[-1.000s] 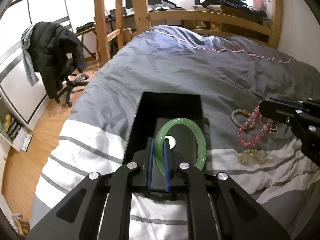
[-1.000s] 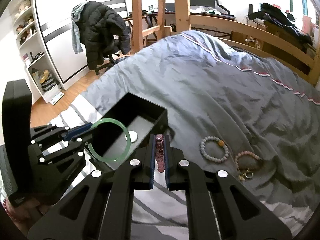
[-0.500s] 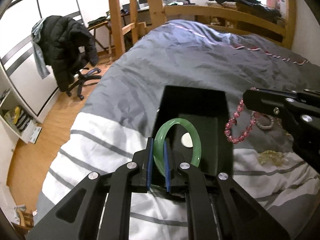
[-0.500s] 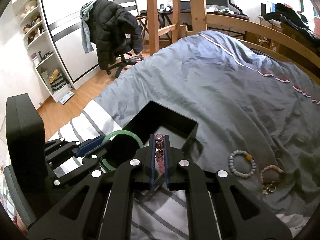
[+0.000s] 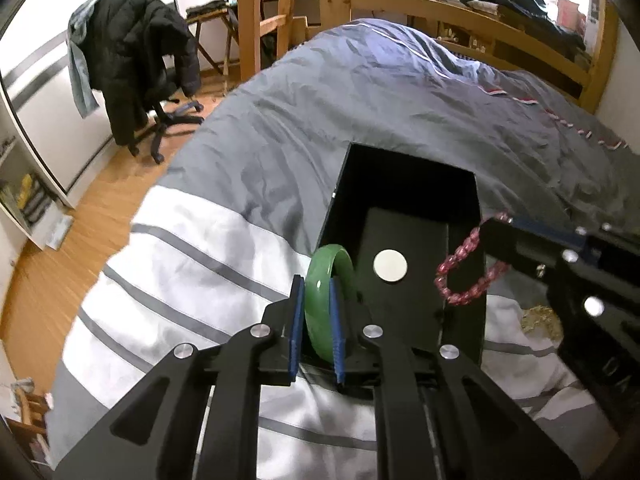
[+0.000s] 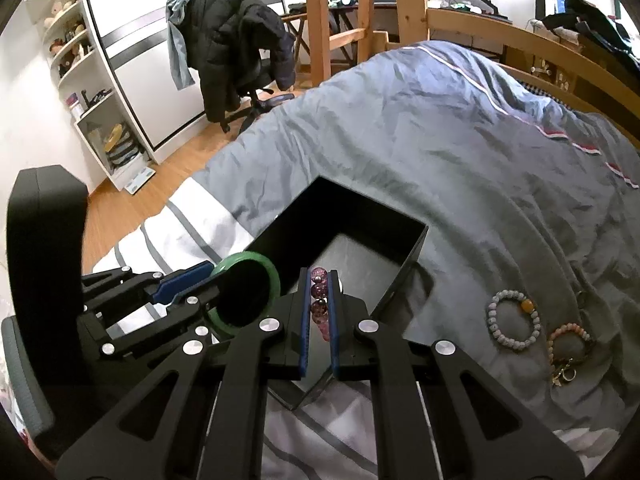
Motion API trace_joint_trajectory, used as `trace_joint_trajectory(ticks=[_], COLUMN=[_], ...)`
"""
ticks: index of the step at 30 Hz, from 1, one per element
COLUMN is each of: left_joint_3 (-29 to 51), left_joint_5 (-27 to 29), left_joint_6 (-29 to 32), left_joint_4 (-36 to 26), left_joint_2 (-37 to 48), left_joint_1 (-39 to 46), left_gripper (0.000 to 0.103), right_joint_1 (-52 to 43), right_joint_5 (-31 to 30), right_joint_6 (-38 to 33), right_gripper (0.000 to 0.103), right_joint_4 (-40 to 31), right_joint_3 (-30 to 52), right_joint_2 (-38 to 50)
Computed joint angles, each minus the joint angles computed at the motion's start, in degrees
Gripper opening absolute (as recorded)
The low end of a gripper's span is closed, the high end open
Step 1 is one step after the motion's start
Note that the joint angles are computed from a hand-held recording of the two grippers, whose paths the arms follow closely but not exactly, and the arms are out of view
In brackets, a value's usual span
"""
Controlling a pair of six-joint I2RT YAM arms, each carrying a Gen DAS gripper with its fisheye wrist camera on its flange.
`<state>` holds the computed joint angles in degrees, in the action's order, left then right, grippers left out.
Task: Organize jewelry
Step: 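Carry the bangle in the left tool to the black box while the right tool carries the pink bracelet, then open the left tool to drop the bangle in the box while the right tool releases the pink bracelet, then move the left tool to the white bead bracelet while the right tool moves to the dark bead bracelet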
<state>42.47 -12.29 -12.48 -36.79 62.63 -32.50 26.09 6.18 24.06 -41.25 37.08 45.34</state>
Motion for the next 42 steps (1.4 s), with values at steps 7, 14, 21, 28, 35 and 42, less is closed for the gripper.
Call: trace_joint_trajectory(ticks=[7, 14, 21, 28, 35, 42], left_joint_3=[-0.40, -0.77, -1.08, -2.11, -2.25, -2.03], left_joint_5=[0.03, 0.88, 0.72, -3.77, -1.23, -2.03], left_joint_6=[-0.97, -1.50, -1.74, -1.82, -2.23, -4.39], left_joint_4=[0.43, 0.72, 1.23, 3.96, 7.29, 11.57], left_joint_2=[-0.53, -2.52, -4.51, -7.30, -5.95, -0.78], left_joint_1=[-0.29, 0.64, 0.89, -4.70, -8.62, -17.96], left_gripper=[0.013, 0.013, 0.040, 0.088, 0.088, 0.088], right_joint_1=[-1.59, -4.17, -5.62, -14.32, -41.39, -75.38], right_joint_5=[-2.95, -5.13, -4.58, -3.16, -16.63, -34.33], right_joint_6=[0.22, -0.16, -0.41, -3.72, -20.56, -47.45], right_gripper=[0.009, 0.014, 0.060, 0.097, 0.099, 0.099], right_joint_4=[1.06, 0.94, 0.09, -4.89, -12.35, -20.66], right_joint_3=[-1.25, -1.36, -1.33, -1.84, -2.62, -1.83], right_joint_2=[-0.37, -1.34, -4.23, -10.19, -16.26, -15.12])
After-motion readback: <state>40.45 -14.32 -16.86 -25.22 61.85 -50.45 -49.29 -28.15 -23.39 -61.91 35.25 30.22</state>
